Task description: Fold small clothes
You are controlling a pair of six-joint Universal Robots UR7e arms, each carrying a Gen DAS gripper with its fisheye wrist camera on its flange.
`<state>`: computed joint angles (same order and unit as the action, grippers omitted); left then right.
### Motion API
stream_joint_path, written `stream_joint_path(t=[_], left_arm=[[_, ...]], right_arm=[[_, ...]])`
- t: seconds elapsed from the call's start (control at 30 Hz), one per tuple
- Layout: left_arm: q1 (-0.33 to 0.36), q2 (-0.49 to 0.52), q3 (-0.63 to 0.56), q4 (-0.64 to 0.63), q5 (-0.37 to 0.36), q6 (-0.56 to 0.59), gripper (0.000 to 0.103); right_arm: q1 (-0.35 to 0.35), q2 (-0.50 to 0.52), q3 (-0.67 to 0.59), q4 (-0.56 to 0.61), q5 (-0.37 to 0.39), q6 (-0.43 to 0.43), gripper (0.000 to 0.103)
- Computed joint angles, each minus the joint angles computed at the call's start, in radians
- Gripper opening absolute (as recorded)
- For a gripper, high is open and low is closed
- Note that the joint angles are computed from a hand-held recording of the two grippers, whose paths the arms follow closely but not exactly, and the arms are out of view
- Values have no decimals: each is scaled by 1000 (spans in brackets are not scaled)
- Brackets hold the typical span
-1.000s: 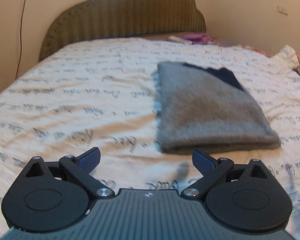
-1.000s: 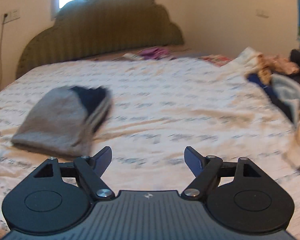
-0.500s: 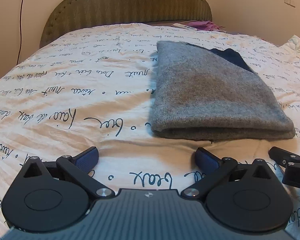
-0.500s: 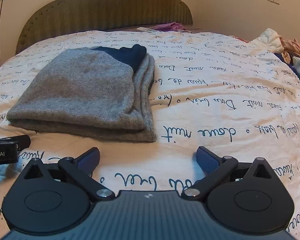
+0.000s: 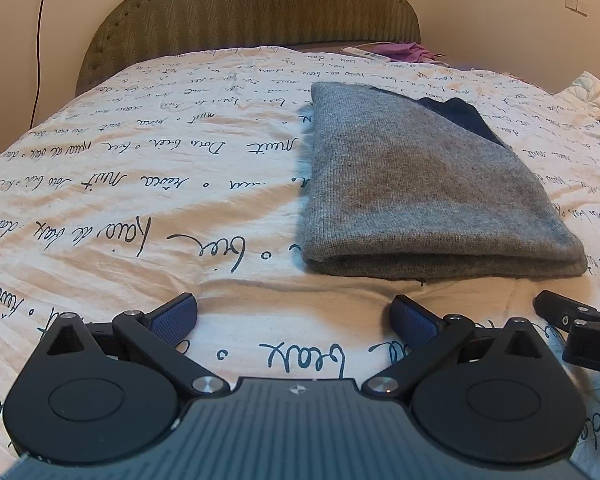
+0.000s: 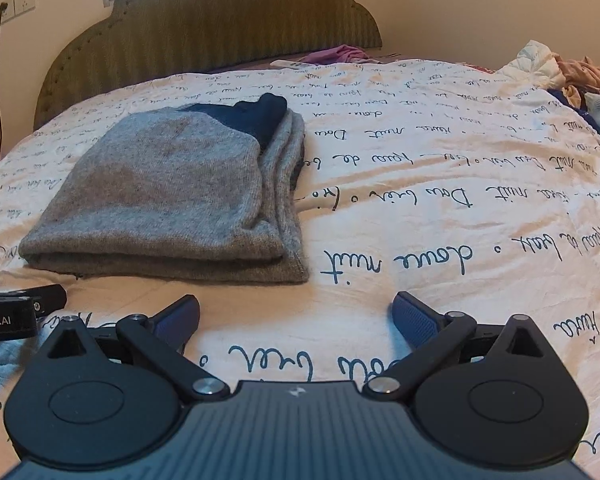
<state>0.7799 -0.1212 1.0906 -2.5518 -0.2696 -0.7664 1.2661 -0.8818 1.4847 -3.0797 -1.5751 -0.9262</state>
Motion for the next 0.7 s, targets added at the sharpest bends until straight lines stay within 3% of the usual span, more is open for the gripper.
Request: stream_joint_path(t=[0.5, 0.7], left_arm=[[0, -10, 5, 29, -8, -7, 102], [-3, 8, -25, 25, -19, 42, 102]], right_arm=[[1, 2, -2, -3, -4, 0, 103], [1, 2, -2, -3, -4, -1, 103]])
